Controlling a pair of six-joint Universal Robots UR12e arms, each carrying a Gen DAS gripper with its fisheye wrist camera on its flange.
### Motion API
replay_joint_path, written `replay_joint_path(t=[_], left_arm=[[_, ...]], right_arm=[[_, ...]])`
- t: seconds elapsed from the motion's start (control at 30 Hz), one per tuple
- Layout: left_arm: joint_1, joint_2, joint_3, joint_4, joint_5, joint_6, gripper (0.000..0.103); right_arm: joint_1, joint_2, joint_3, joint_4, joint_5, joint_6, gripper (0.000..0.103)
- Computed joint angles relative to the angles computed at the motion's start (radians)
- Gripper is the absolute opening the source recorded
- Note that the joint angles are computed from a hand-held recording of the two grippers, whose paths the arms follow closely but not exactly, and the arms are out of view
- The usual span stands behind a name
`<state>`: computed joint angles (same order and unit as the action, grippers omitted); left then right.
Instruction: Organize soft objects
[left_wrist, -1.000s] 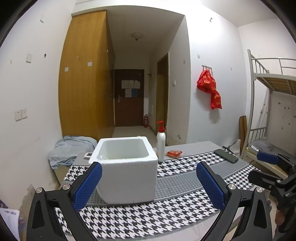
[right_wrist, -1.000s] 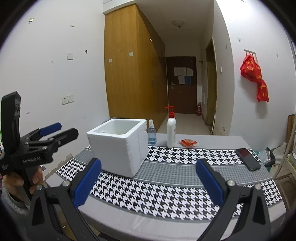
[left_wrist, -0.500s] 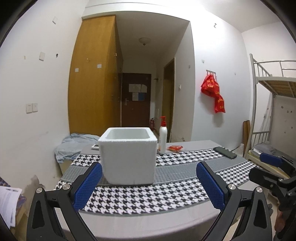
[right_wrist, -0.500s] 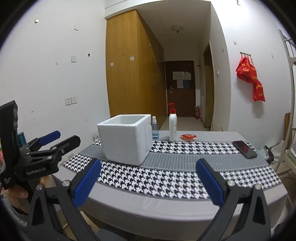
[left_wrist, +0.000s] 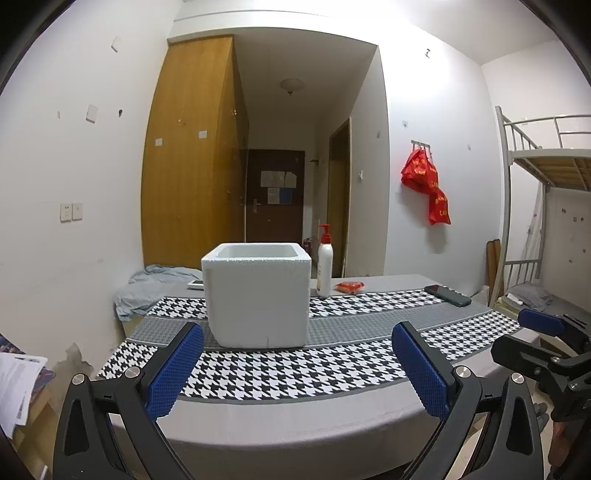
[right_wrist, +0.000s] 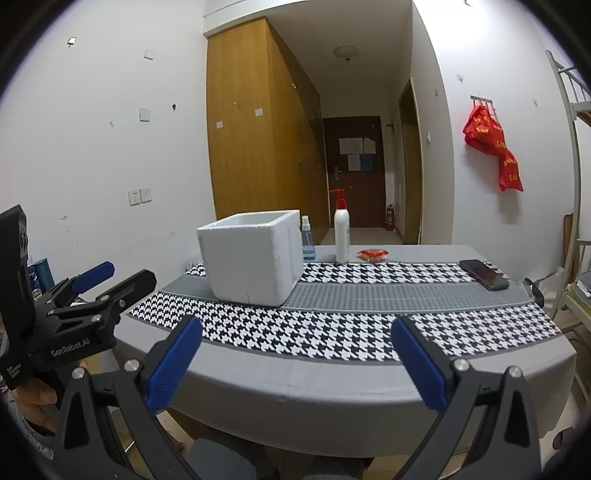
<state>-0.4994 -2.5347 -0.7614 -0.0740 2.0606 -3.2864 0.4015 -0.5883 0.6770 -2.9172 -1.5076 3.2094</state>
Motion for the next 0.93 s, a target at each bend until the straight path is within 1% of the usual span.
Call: replay_joint_path(t=[0.23,0.5,0.77,0.93], left_arm=[[-0.005,0.008,-0.021,0.016,0.01,0.011,0.102],[-0.004,0.022,-0.056,0.039,0.014,0.007,0.102],[-0.005,0.03,-0.072,0.029,0.012,-0.001,0.102],[-0.009,0.029,-0.075,0.048,0.014,0.023,0.102]], right_arm=[[0.003,-0.014,0.034,-0.022,-0.001,-0.004,0.103],[0.007,-0.016,0.042,-0.027,-0.011,-0.003,0.103],[0.009,-0.022,0.057,-0.028,-0.018,0.002,0.103],[0.009,-0.022,0.055,-0.026,-0.016,0.001,0.103]])
